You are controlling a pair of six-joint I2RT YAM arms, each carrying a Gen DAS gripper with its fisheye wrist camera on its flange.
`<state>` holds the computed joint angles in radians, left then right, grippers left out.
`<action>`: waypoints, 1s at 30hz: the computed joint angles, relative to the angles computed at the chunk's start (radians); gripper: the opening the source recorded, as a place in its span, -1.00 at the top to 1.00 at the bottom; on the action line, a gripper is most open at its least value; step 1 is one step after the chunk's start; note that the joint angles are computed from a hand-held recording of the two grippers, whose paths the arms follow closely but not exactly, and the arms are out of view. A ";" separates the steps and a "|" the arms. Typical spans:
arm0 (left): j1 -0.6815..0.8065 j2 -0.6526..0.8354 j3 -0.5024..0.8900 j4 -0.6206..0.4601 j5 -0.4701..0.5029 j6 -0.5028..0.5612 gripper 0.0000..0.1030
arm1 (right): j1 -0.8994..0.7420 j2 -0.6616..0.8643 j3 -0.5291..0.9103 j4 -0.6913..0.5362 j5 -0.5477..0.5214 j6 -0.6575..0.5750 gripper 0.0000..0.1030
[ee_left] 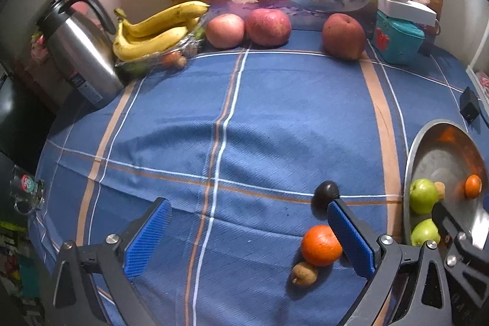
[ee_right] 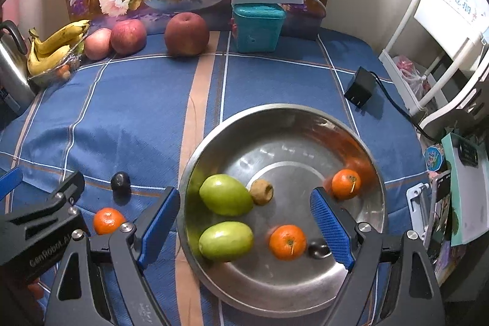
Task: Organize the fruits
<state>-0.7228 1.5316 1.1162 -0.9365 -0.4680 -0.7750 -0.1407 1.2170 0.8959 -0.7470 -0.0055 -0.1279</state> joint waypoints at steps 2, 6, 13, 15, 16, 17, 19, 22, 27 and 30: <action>0.005 -0.018 -0.017 -0.003 -0.004 -0.011 -1.00 | 0.009 -0.013 -0.013 -0.004 0.002 0.005 -0.70; 0.018 -0.056 -0.059 -0.007 -0.017 -0.020 -1.00 | 0.030 -0.047 -0.051 -0.005 -0.014 0.021 -0.70; 0.045 -0.100 -0.113 -0.022 -0.015 -0.018 -1.00 | 0.073 -0.095 -0.107 0.000 -0.014 0.066 -0.70; 0.050 -0.117 -0.128 -0.022 -0.013 -0.018 -1.00 | 0.083 -0.106 -0.116 -0.007 -0.025 0.081 -0.70; 0.052 -0.128 -0.138 -0.022 -0.009 -0.017 -1.00 | 0.089 -0.111 -0.123 -0.009 -0.026 0.086 -0.70; 0.054 -0.134 -0.143 -0.022 -0.006 -0.016 -1.00 | 0.096 -0.115 -0.128 -0.011 -0.022 0.090 -0.70; 0.062 -0.152 -0.159 -0.020 0.005 -0.016 -1.00 | 0.119 -0.133 -0.143 -0.015 -0.007 0.102 -0.70; 0.078 -0.191 -0.183 -0.011 0.024 -0.017 -1.00 | 0.138 -0.156 -0.160 -0.025 -0.008 0.115 -0.70; 0.099 -0.247 -0.213 0.000 0.040 -0.009 -1.00 | 0.147 -0.184 -0.180 -0.042 -0.033 0.136 -0.70; 0.109 -0.262 -0.218 0.004 0.046 -0.007 -1.00 | 0.167 -0.201 -0.184 -0.047 -0.038 0.129 -0.70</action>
